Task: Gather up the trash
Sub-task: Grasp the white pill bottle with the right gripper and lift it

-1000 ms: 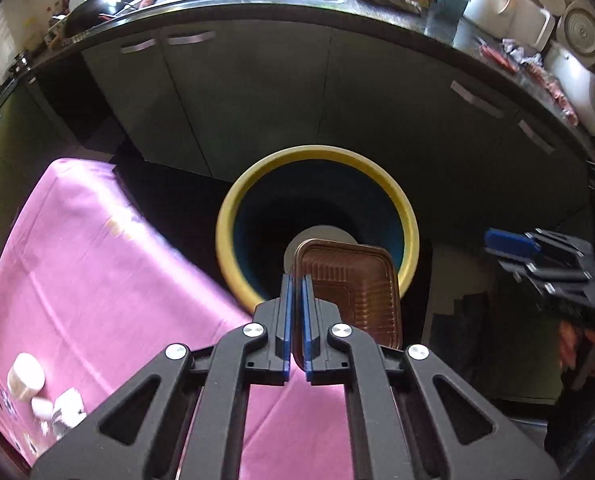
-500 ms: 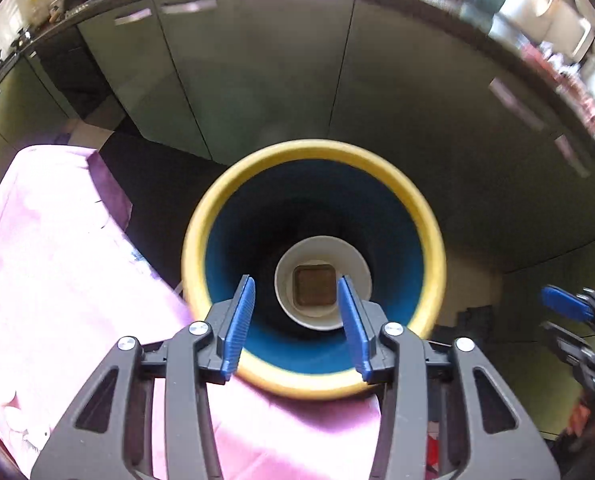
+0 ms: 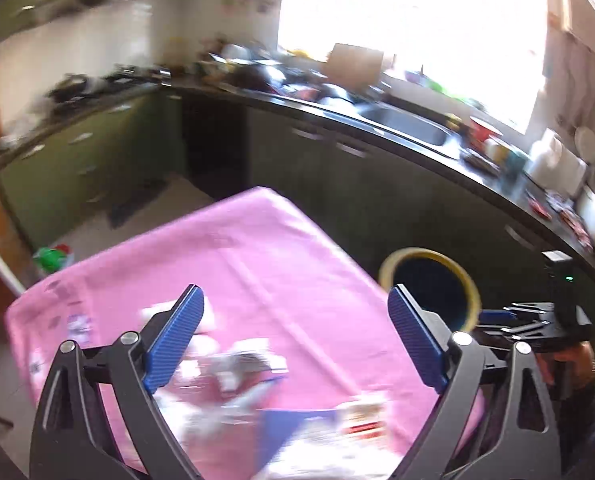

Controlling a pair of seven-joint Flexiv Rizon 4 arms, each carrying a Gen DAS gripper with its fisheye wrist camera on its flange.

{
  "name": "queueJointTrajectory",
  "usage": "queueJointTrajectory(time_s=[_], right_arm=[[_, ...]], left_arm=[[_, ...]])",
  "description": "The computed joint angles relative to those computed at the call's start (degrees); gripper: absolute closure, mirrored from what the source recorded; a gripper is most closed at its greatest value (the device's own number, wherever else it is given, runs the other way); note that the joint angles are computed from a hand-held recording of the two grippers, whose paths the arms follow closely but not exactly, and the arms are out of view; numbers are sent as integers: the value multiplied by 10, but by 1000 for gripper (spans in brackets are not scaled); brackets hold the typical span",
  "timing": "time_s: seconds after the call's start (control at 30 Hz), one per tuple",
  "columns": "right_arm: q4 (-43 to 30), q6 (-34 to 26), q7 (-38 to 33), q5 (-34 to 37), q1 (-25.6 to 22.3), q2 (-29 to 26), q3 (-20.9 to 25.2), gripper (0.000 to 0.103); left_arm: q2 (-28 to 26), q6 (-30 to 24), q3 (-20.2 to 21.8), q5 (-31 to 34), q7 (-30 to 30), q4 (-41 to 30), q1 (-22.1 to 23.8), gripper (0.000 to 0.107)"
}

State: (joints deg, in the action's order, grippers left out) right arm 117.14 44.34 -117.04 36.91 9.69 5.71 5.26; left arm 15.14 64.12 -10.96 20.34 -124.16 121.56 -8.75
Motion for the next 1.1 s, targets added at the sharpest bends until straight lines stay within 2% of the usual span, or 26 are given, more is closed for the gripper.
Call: queueJointTrajectory(time_s=[0.07,0.17,0.27,0.33,0.4,0.53,0.57,0.63,0.67,0.8,0.9,1.1], right_arm=[[-20,-11,-2,-4,22,-13,16,50],[-55,-23,2,-18,51,-40,39,49],[-91,-30,5,-35,76,-71,60,49],[-118,-41,7,-42,92,-93,74,49],[-151,-58,-1,-42,101,-118,84,49],[-222,-56,-3,-88,131,-180,106,46],[-243,-52,-7,-110,140,-199,108,39],[-285,-50,-26,-149,155,-235,116,35],[-311,-54,-31,-175,164,-258,117,30],[-420,-140,-45,-262,195,-343,119,28],[-457,-169,-62,-308,215,-377,118,28],[-489,-211,-83,-376,254,-416,108,28]], left_arm=[[54,6,21,20,-27,45,18,16],[111,11,42,35,-31,100,65,16],[138,31,51,48,-28,140,114,16],[141,56,66,38,-15,166,130,16],[126,92,87,13,8,186,134,16],[97,181,114,-38,47,230,122,16],[88,198,118,-50,58,236,117,16],[73,221,127,-76,87,245,101,16],[69,230,130,-87,100,249,96,16],[57,252,144,-132,156,262,70,16],[52,262,151,-165,193,269,54,15],[56,272,131,-206,226,281,63,15]])
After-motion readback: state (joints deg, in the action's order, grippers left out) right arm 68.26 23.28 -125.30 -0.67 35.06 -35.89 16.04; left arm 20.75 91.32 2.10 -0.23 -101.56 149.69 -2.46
